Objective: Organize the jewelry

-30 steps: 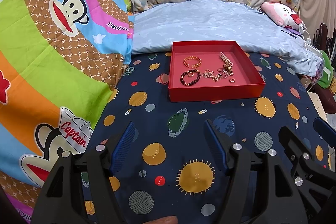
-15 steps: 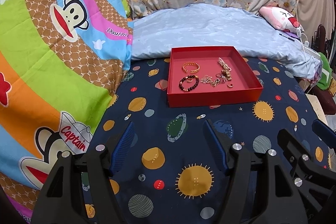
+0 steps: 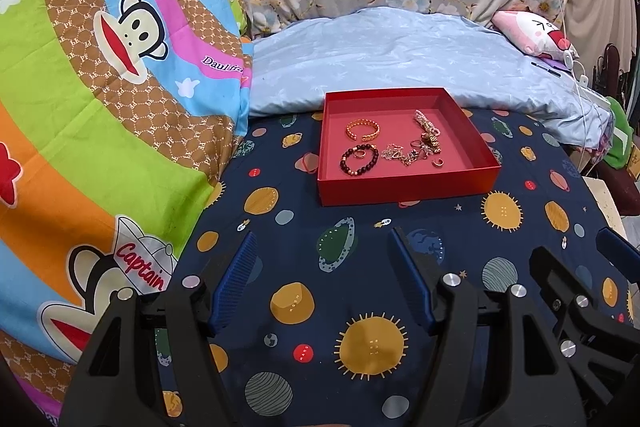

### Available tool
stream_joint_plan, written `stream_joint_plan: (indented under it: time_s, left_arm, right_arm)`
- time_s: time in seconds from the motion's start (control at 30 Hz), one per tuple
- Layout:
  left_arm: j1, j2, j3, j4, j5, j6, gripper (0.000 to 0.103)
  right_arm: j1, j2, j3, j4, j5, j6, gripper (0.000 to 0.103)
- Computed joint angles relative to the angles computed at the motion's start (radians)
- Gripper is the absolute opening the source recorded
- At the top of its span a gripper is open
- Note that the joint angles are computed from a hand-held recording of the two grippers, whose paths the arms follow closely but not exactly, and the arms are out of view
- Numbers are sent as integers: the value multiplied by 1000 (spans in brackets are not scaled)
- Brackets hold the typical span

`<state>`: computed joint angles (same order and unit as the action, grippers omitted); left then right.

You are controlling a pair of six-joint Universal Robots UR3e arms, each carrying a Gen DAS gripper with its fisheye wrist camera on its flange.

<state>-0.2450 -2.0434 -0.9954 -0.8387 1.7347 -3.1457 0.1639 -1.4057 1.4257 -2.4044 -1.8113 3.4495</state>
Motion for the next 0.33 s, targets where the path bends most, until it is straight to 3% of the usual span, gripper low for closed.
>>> stream_joint_plan:
  time_s: [0.33]
  left_arm:
    - [6,-1,0,-5,-8,6,65]
  right_arm:
    - [1,1,-2,2,-2,1,77]
